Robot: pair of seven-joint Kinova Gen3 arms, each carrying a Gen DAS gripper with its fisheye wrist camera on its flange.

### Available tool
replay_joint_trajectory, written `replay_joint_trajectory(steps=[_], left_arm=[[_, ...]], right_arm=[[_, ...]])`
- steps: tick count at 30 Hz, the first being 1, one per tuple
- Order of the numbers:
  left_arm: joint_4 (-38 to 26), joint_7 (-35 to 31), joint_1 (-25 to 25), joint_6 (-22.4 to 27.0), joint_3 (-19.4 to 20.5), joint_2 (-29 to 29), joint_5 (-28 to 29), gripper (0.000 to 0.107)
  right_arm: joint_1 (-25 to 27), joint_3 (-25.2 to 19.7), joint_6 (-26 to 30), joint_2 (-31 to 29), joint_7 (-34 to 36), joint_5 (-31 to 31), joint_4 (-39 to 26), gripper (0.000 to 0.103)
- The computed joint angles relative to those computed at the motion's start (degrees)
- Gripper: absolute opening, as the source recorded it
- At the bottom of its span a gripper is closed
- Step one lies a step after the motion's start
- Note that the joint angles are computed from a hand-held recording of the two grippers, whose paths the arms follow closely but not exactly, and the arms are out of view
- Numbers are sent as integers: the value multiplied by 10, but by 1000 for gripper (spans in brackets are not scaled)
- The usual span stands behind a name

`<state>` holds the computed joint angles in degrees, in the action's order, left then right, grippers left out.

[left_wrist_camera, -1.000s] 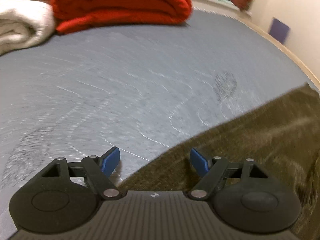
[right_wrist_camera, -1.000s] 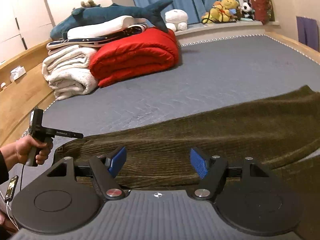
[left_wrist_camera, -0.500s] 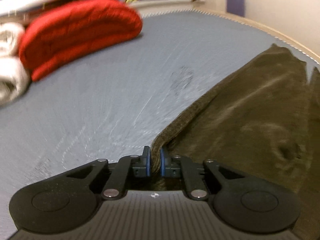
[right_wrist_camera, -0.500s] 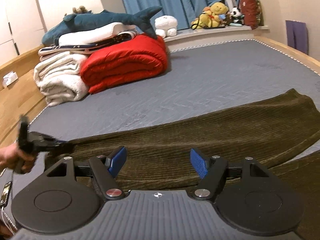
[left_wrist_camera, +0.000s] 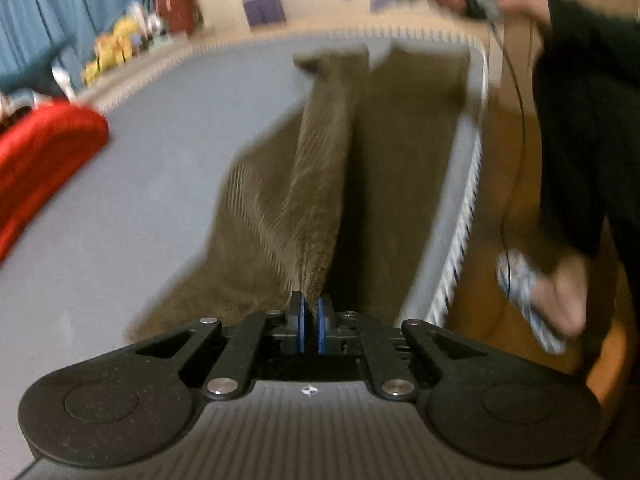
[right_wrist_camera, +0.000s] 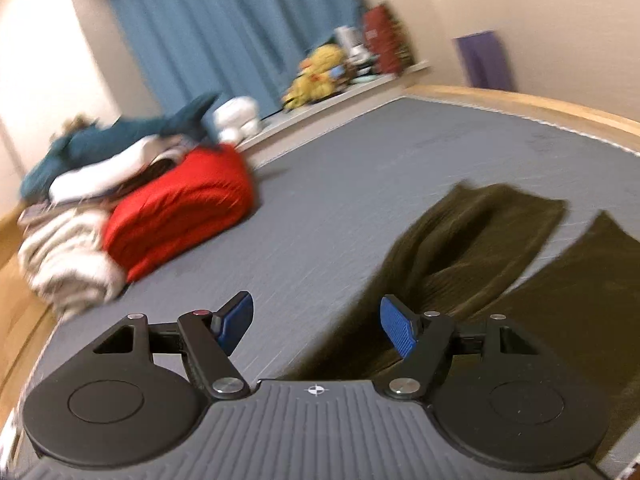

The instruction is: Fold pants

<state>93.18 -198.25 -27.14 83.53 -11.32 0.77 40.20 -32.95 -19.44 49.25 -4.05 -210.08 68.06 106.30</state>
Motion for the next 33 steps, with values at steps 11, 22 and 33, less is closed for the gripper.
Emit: replay_joint_trajectory(steps=[11, 22, 33], left_arm=[[62, 78, 26, -42, 0, -29, 112, 33], [56, 114, 120, -108, 57, 40, 50, 33], [45, 154, 113, -91, 92, 61, 20, 57]], right_arm=[[106, 49, -33, -4, -8, -136, 9, 67], [164, 59, -170, 138, 232, -190, -50, 54], [74, 181, -129, 216, 395, -309, -140, 36]])
